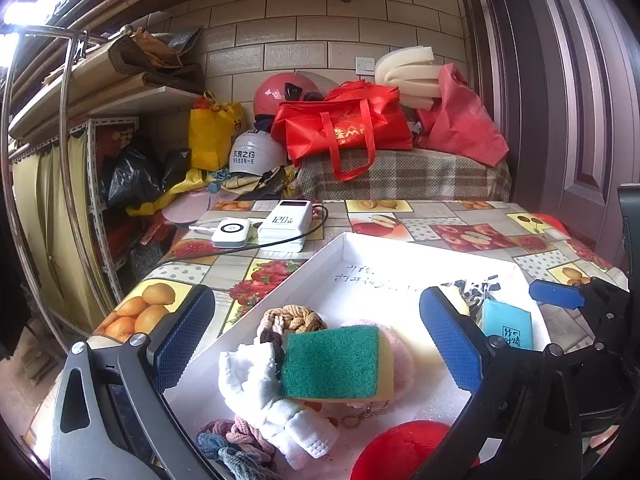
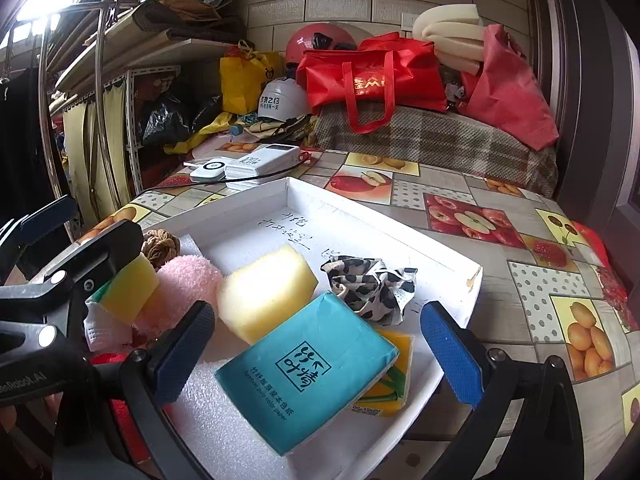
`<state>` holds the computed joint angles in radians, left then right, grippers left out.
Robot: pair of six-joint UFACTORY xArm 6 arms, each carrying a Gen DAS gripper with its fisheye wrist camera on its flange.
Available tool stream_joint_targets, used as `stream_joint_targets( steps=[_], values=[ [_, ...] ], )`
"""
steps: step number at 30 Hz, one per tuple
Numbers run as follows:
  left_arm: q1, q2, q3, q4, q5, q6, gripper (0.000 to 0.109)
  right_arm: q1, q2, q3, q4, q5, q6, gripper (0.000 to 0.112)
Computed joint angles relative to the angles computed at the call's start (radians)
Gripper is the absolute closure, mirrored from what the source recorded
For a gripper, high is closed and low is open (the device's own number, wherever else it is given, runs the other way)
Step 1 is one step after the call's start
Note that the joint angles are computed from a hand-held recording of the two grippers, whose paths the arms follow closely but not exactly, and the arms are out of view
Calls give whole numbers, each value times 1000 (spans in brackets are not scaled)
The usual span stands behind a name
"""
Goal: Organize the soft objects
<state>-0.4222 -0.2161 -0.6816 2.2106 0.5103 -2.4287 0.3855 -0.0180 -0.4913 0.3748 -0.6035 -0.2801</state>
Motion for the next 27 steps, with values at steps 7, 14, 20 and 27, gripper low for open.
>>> stream_joint_targets(
  steps=[7, 14, 20, 27],
  values=[
    [-17, -19, 22, -51, 39, 22, 6, -9, -11, 43, -38, -91, 48, 9],
    [-39, -48, 54, -112, 52, 50, 6, 21, -29, 78, -4, -133, 7, 9],
    [-78, -71, 82, -180, 79, 101, 6, 8, -71, 131, -52, -127, 39, 10],
    [-105, -86, 100, -237, 108, 134, 6, -2, -103, 177, -73, -145, 62, 9]
  ],
)
